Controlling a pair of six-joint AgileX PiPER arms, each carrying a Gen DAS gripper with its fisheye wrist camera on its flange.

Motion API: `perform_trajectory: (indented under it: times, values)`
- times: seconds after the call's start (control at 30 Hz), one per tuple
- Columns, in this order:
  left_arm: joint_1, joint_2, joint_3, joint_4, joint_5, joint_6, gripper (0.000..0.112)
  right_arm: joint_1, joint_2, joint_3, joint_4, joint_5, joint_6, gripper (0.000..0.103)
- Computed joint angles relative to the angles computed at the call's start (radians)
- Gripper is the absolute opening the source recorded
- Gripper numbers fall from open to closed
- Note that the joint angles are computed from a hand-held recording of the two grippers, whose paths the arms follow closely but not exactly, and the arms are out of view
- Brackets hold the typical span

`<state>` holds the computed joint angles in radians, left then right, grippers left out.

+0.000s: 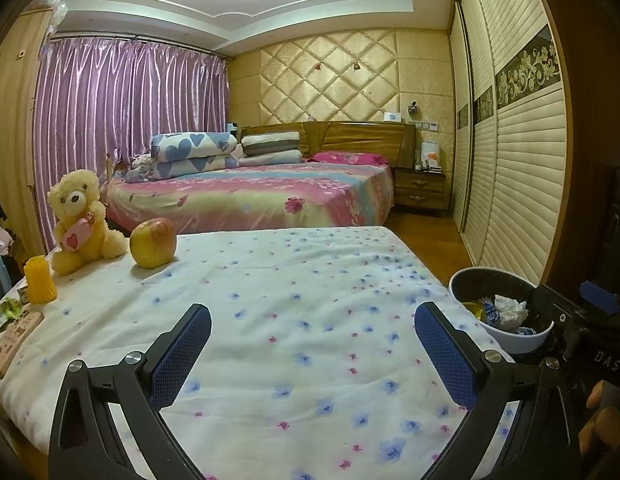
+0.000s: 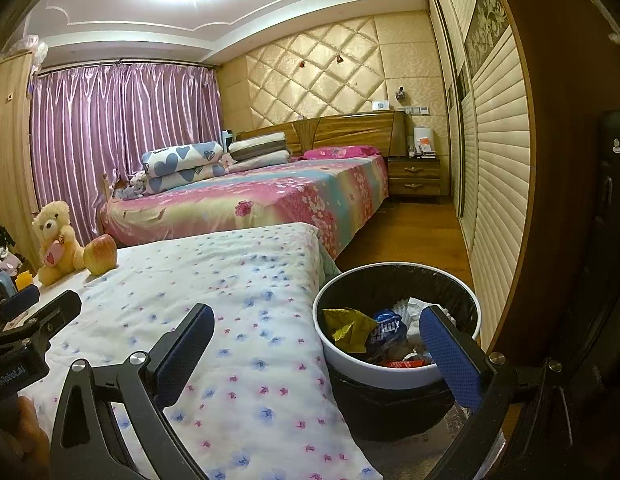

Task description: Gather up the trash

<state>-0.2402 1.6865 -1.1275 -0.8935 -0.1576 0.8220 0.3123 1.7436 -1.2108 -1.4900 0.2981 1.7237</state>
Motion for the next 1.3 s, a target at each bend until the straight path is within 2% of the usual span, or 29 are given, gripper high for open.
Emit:
perform_trajectory:
  times: [0.33, 0.47, 0.9, 1.3]
  values:
    - [0.004, 0.007, -0.020, -0.110, 0.026, 0.121, 0.103, 0.000, -0.003, 0.004, -0.004, -0.002, 0.006, 0.103]
    - [0.006, 0.005, -0.021, -0.116, 0.028, 0.123, 0.103, -0.002, -0.002, 0.005, -0.012, -0.005, 0.013, 0.103]
    - [0.014, 0.003, -0.010, 0.056, 0.029, -0.044, 0.103, -0.002, 0.000, 0.005, -0.039, -0.006, 0.039, 0.103]
    - [0.015, 0.001, -0.006, 0.081, 0.027, -0.068, 0.103, -0.002, -0.002, 0.007, -0.040, -0.007, 0.039, 0.103]
